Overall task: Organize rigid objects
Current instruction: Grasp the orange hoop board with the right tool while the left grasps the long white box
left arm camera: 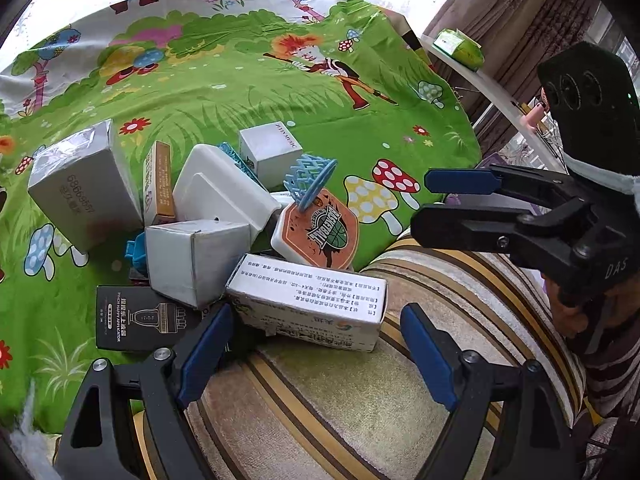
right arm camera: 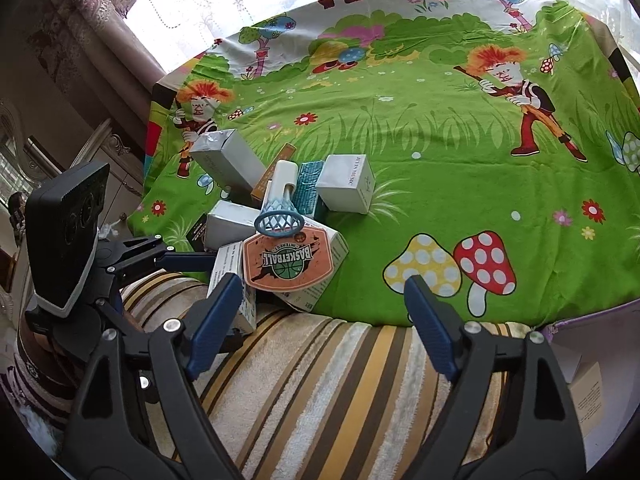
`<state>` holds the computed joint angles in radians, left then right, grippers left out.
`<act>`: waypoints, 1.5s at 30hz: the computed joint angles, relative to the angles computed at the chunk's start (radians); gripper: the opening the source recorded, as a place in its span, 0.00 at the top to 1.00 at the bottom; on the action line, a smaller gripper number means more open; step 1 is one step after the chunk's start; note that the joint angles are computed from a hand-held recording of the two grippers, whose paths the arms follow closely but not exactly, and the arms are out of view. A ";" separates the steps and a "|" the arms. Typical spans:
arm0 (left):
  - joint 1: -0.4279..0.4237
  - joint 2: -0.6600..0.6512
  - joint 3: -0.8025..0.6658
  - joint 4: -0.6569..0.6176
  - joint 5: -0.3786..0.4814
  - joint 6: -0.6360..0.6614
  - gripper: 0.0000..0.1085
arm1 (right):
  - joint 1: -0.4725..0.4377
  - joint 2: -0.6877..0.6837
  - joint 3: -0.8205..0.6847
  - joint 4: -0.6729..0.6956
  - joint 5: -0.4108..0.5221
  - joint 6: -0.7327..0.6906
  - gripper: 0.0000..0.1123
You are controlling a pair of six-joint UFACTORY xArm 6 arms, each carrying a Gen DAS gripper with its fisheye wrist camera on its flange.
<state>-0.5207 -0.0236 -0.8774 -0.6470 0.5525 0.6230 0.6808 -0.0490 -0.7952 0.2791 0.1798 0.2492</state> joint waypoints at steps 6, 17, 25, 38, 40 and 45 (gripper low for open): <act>-0.001 0.012 -0.010 0.004 0.008 0.002 0.20 | 0.016 0.083 -0.090 0.160 0.033 -0.181 0.21; -0.006 0.030 -0.019 0.007 0.013 -0.003 0.21 | 0.012 0.216 -0.239 0.215 0.120 -0.253 0.20; -0.008 0.033 -0.021 0.010 0.010 0.002 0.28 | 0.009 0.251 -0.276 0.205 0.143 -0.241 0.21; -0.019 -0.012 0.018 -0.033 -0.010 0.026 0.29 | 0.017 0.229 -0.244 0.260 0.115 -0.282 0.36; -0.021 -0.022 0.026 -0.040 -0.012 0.028 0.29 | 0.019 0.217 -0.230 0.279 0.106 -0.297 0.36; -0.024 -0.052 0.053 -0.050 -0.022 0.024 0.29 | 0.024 0.189 -0.195 0.292 0.077 -0.298 0.36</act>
